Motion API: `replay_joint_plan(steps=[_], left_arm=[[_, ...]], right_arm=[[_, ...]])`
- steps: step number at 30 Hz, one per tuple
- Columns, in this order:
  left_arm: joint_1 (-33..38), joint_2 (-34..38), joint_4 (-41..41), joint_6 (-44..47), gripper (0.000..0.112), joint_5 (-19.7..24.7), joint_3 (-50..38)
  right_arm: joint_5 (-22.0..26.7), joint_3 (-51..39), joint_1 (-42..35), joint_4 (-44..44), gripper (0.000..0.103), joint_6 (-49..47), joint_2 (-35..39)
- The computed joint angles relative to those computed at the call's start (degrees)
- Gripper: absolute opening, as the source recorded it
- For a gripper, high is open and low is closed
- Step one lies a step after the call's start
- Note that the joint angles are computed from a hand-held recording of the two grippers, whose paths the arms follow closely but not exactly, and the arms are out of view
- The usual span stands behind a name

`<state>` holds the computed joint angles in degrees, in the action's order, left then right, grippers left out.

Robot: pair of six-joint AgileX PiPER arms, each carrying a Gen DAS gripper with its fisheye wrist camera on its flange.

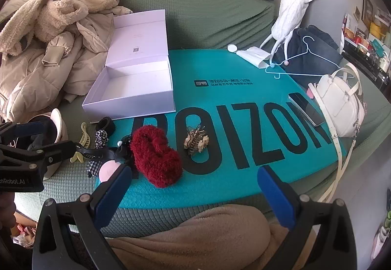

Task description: Organize objects

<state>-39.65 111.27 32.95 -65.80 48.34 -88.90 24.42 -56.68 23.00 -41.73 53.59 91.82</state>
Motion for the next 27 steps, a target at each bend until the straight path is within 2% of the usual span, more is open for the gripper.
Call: replay_joint_plan(steps=[15, 27], left_arm=[[-1.2, -0.8, 1.1, -1.2, 0.102, 2.2, 0.1], [-0.7, -0.2, -0.6, 0.2, 0.102, 1.9, -0.3]], right_arm=[[-0.2, 1.8, 0.9, -2.4, 0.102, 3.5, -1.6], [-0.3, 2.3, 0.9, -3.0, 0.102, 4.4, -1.8]])
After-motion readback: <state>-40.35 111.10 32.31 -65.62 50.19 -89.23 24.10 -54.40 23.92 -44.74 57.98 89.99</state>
